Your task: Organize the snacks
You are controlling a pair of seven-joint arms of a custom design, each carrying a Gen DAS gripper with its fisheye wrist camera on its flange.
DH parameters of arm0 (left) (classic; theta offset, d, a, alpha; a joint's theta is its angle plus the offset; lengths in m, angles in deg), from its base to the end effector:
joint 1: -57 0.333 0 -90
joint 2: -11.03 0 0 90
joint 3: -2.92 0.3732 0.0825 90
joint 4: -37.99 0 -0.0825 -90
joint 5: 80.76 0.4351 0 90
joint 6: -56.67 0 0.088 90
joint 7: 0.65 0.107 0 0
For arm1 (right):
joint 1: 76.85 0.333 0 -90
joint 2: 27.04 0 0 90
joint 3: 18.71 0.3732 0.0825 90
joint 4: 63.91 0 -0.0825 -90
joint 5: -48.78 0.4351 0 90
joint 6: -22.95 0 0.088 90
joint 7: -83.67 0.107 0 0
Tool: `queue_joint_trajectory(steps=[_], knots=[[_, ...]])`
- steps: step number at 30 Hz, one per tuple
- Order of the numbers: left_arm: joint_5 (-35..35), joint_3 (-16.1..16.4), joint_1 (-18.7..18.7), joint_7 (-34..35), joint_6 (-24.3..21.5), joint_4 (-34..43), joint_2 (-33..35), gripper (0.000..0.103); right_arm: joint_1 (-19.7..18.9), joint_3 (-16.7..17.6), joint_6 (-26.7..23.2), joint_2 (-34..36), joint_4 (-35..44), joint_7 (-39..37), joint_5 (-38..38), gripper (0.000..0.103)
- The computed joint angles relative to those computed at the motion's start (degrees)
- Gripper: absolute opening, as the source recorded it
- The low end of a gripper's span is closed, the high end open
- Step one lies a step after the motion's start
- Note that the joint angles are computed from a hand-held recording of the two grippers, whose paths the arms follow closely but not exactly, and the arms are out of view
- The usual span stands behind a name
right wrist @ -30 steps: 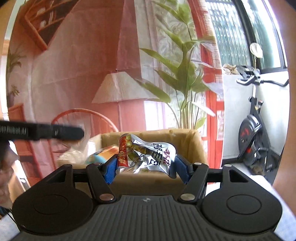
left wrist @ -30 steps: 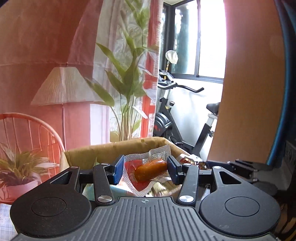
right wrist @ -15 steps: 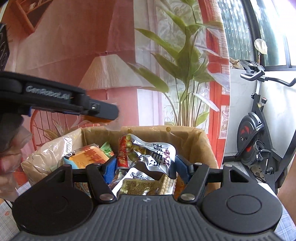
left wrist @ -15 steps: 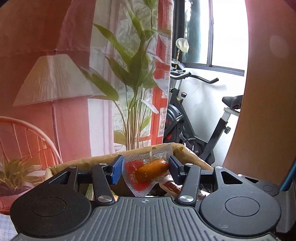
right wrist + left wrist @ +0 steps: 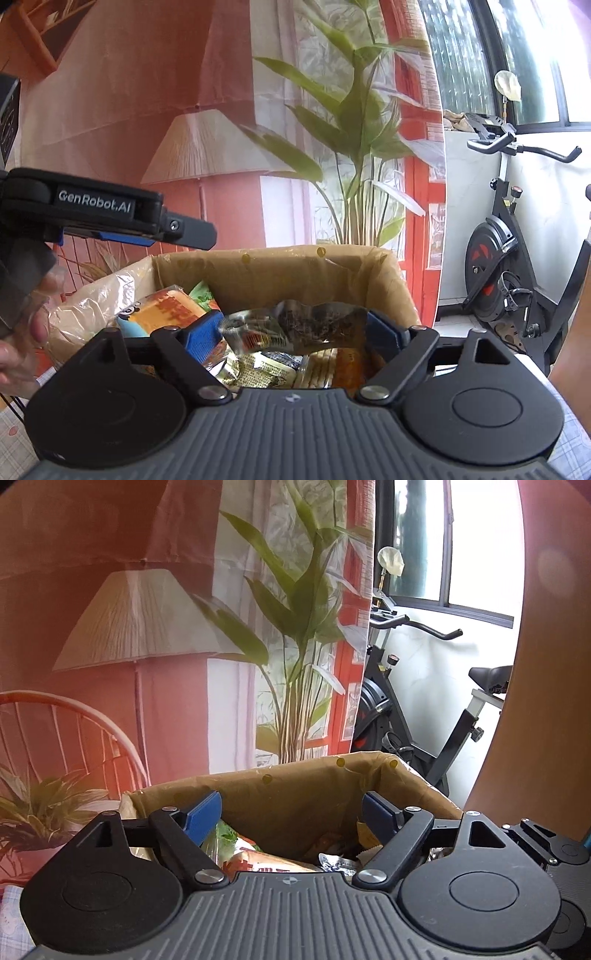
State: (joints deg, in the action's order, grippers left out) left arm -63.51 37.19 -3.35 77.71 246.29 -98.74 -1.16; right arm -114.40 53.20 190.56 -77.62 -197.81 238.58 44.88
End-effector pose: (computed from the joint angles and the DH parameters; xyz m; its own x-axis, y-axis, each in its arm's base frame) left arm 0.4860 -0.2502 0.5499 -0.5243 -0.8495 0.0581 -0.4114 0.1930 -0.8908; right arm 0.3741 0.4163 0.5279 -0.1044 -0.9865 -0.1258 -0.3728 0.1561 -0.9147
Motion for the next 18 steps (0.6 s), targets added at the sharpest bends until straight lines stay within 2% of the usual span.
queue_joint_trajectory(steps=[2, 4, 8, 10, 14, 18], knots=[[0.4, -2.3, 2.5, 0.3, -0.3, -1.2, -1.5, 0.087, 0.6, -0.5, -0.5, -0.4, 0.2, -0.2, -0.2, 0.087], [0.6, -2.7, 2.9, 1.5, -0.9, -2.4, -3.5, 0.088, 1.2, -1.1, -0.8, -0.5, 0.4, -0.2, -0.2, 0.089], [-0.9, -10.7, 11.0, 3.2, -2.5, -4.8, -6.8, 0.091, 2.6, -2.2, -2.6, -1.1, 1.3, -0.1, -0.4, 0.090], [-1.6, -15.7, 16.1, 3.6, -2.9, -6.1, -8.5, 0.093, 3.6, -3.0, -3.7, -1.5, 1.8, 0.1, -0.4, 0.093], [-1.7, -30.7, 32.1, 1.9, -4.0, -8.7, -12.6, 0.094, 6.2, -4.9, -6.5, -2.1, 2.9, 0.4, -0.7, 0.103], [-0.2, -40.4, 42.5, -0.2, -4.6, -11.9, -18.7, 0.095, 9.3, -7.1, -9.9, -1.8, 4.4, 0.5, -1.2, 0.103]])
